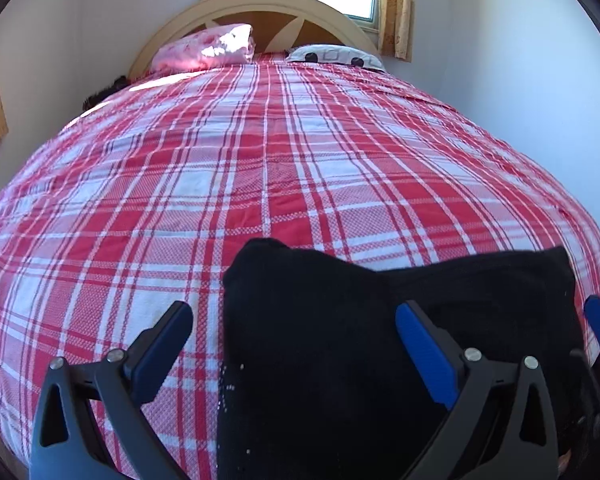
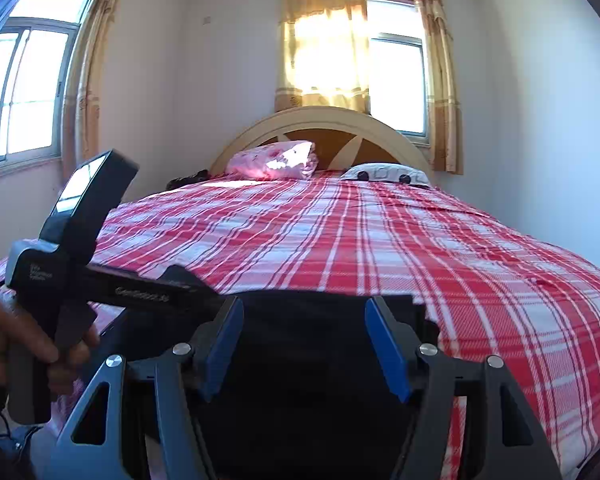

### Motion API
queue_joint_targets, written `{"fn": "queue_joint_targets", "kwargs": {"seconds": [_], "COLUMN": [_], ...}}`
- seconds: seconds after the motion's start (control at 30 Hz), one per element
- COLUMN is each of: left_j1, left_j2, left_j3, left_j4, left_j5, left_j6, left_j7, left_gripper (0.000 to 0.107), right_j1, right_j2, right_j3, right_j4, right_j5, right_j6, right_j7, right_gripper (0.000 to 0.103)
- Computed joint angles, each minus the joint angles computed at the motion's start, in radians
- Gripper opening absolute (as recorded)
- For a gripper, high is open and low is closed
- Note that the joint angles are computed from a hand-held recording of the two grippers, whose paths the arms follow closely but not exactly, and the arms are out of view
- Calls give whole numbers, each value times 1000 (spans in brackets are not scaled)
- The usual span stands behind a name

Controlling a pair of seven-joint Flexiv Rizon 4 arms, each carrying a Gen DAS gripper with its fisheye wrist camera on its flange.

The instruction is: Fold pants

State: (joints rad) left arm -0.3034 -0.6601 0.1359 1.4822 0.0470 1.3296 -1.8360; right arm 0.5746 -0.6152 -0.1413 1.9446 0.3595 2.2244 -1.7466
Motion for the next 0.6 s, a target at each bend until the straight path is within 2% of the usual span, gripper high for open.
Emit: {"fn": "queue_joint_targets", "kwargs": {"seconds": [0.2, 0.27, 0.4, 0.6], "left_j1": [7, 0, -15, -8], "left_j2": [23, 29, 39, 58], "left_j3": [-24, -21, -8, -26], "left_j4": [66, 94, 120, 150], "left_j5": [-2, -1, 0, -17], "left_j6": [12, 34, 54, 49], "left_j7": [24, 19, 12, 25], "left_gripper": [103, 103, 103, 103], "right_j1": [-24, -56, -2, 53], "right_j2": [3, -2, 5, 9], "right_j3": [19, 43, -17, -64], "right_j4": [15, 27, 55, 88], "right_j5": [17, -24, -19, 8], "right_j6": [-104, -88, -90, -83], "right_j7": [107, 152, 153, 131], "right_gripper": [65, 65, 65, 66]}}
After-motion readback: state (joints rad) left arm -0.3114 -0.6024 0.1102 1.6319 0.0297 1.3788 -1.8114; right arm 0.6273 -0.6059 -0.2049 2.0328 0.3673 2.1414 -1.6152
